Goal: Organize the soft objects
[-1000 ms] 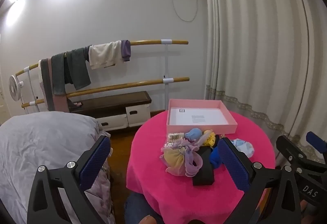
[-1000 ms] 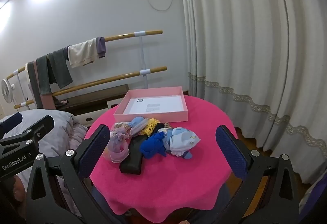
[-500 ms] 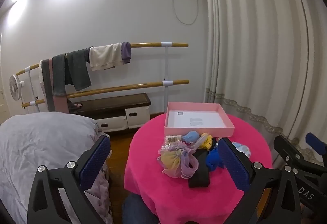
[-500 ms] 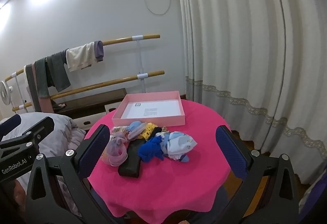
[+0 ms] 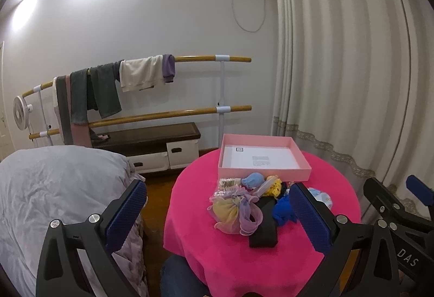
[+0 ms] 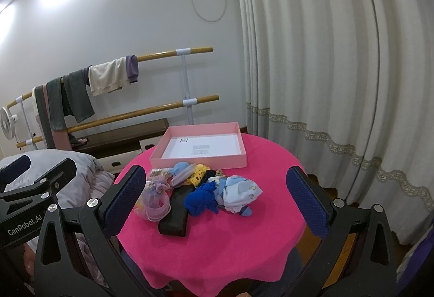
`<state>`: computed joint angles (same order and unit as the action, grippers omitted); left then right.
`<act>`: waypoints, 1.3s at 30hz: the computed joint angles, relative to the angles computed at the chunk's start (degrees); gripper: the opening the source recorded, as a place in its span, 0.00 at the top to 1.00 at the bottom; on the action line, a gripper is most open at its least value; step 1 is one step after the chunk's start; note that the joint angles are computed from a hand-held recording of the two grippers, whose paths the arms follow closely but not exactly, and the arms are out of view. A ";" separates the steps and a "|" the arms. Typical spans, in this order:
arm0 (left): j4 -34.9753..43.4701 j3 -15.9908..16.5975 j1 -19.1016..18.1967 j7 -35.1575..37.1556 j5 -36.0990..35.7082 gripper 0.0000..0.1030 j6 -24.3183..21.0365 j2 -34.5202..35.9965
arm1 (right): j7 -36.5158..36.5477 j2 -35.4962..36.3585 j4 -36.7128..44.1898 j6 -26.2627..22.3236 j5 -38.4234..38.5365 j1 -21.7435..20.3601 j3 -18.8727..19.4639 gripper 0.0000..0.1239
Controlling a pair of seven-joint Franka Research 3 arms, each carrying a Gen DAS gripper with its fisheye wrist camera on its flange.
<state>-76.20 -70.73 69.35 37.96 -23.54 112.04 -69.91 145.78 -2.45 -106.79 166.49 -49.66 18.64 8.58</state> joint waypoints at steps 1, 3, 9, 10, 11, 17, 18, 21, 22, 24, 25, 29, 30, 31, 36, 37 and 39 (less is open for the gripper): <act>-0.19 0.03 -0.10 -0.06 -0.09 0.00 0.08 -0.03 | -0.10 0.02 0.04 0.01 0.05 0.01 -0.01 0.17; -0.54 0.10 -0.32 -0.15 0.00 0.00 0.19 -0.10 | 0.24 -0.12 -0.09 0.16 -0.25 -0.06 0.00 0.17; -1.03 0.05 -0.66 -0.21 0.50 0.00 0.68 -0.22 | 0.94 -0.31 -0.21 0.04 -0.95 -0.19 0.18 0.17; -1.01 0.01 -0.66 -0.20 0.60 0.00 0.71 -0.20 | 1.07 -0.32 -0.27 0.13 -1.05 -0.21 0.20 0.17; -0.99 -0.04 -0.66 -0.23 0.67 0.00 0.74 -0.22 | 1.04 -0.32 -0.29 0.19 -1.00 -0.22 0.20 0.17; -1.20 -0.24 -0.74 -0.34 0.73 0.00 0.90 -0.37 | 1.51 -0.33 -0.30 0.15 -1.49 -0.28 0.28 0.17; -1.25 -0.28 -0.75 -0.38 0.71 0.00 0.94 -0.36 | 1.32 -0.31 -0.27 0.10 -1.30 -0.27 0.26 0.17; -1.28 -0.37 -0.66 -0.39 0.71 0.00 1.06 -0.27 | 1.29 -0.24 -0.16 0.09 -1.33 -0.24 0.23 0.17; -1.28 -0.38 -0.63 -0.39 0.73 0.00 1.10 -0.28 | 1.39 -0.22 -0.17 0.05 -1.45 -0.23 0.25 0.17; -1.41 -0.40 -0.65 -0.39 0.74 0.00 1.23 -0.29 | 0.43 -0.06 0.10 -0.04 -0.57 -0.17 0.10 0.17; -1.41 -0.49 -0.51 -0.43 0.73 0.00 1.27 -0.29 | 0.81 -0.11 0.09 -0.16 -0.95 -0.17 0.11 0.17; -1.05 -0.95 0.29 -0.43 0.24 0.00 1.69 0.11 | 0.67 0.44 0.90 -0.69 -0.87 -0.19 -0.19 0.17; -0.99 -0.95 0.44 -0.40 0.14 0.00 1.83 0.14 | 0.57 0.63 1.22 -0.93 -0.95 -0.14 -0.30 0.17; -0.98 -1.00 0.62 -0.41 0.01 0.00 2.09 0.13 | 0.74 0.66 1.29 -1.02 -1.20 -0.06 -0.40 0.17; -1.27 -1.52 1.36 -0.25 -0.59 0.00 2.78 0.24 | -0.51 1.84 2.27 -1.53 -0.34 0.27 -1.19 0.17; -1.45 -1.79 1.55 -0.16 -0.78 0.00 2.83 0.31 | -1.04 2.03 2.29 -1.61 0.13 0.41 -1.40 0.17; -1.40 -2.59 2.34 0.31 -1.27 0.00 2.95 0.61 | -3.78 3.27 2.93 -2.17 2.71 0.73 -1.86 0.17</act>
